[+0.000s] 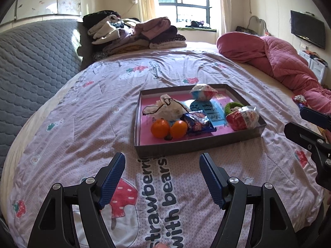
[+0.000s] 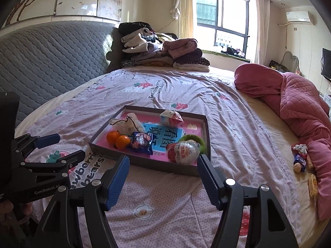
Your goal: Organize objects
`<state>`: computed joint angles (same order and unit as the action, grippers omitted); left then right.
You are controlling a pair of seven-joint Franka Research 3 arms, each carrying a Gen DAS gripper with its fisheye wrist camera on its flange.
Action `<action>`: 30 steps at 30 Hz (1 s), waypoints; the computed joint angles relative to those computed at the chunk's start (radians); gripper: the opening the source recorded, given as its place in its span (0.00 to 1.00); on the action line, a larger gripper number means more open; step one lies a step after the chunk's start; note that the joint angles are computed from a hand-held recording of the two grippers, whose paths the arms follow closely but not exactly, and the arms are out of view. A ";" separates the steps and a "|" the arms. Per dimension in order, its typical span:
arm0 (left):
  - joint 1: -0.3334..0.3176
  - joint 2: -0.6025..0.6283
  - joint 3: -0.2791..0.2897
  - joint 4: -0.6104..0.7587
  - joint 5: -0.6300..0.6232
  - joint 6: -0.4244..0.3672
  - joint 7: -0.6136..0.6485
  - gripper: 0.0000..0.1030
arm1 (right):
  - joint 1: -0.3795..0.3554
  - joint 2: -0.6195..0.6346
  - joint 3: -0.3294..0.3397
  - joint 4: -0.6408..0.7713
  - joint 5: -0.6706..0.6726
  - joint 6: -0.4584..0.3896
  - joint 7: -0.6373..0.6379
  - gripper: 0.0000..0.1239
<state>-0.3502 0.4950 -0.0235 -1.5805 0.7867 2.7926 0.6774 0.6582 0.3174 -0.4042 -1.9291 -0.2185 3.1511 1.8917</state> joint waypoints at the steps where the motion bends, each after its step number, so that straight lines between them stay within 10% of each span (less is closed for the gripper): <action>1: 0.001 0.004 -0.003 0.003 -0.004 -0.006 0.006 0.73 | -0.011 0.001 0.014 -0.003 0.006 -0.001 -0.007 0.54; 30: -0.029 0.089 0.027 0.019 -0.059 0.037 -0.002 0.73 | -0.096 0.089 0.129 -0.020 0.323 0.091 -0.215 0.54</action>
<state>-0.3790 0.5843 0.0040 -1.5614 0.7274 2.8301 0.6757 0.5625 0.4066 -0.2749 -1.9491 0.1040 3.2423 1.6771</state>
